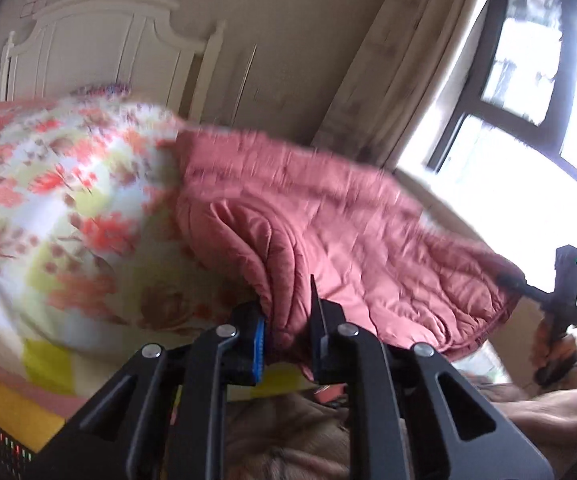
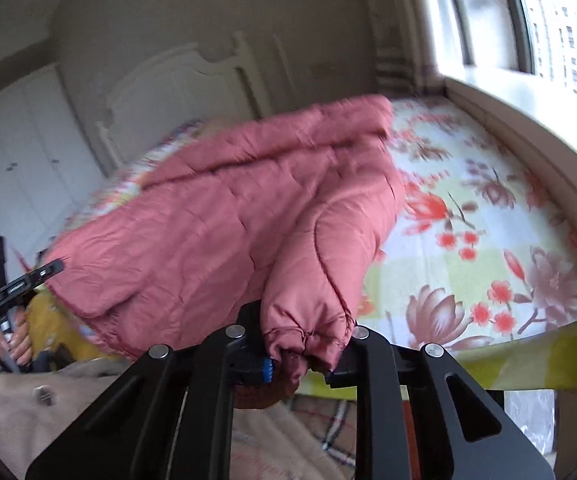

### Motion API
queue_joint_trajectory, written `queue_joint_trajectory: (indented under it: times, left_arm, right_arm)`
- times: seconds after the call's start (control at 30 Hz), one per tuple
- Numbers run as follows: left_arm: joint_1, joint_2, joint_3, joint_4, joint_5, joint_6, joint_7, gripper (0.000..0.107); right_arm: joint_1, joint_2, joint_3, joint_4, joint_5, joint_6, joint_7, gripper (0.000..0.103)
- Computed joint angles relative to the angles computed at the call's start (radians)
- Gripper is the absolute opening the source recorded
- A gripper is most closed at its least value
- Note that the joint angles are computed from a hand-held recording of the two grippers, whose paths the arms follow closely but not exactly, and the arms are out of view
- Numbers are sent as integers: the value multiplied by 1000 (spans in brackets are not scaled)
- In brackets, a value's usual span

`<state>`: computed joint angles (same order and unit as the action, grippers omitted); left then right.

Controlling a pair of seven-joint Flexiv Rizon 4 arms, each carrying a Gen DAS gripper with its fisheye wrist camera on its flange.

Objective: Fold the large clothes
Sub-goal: 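Carry the lifted hem over the coat with both tools and lay it down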

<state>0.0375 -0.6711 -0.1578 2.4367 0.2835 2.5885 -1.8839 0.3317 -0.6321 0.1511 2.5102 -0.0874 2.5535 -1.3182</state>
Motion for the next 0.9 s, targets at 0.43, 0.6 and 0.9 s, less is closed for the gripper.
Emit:
queue_joint_trajectory:
  times: [0.43,0.6,0.9]
  left_arm:
    - [204,294,-64,-213,210,-295,-262,23]
    - [173,132,-114,-559,33,-702,-212,53]
    - [59,-49,38,-759,-205,-843,-52,90]
  right_arm:
    - [19,312,12,-196,70,-334,-58,22]
    - [-68,86,-18,-579,-45,-676,166,25]
    - [-477,-247,418,-839,-110,-743,105,99]
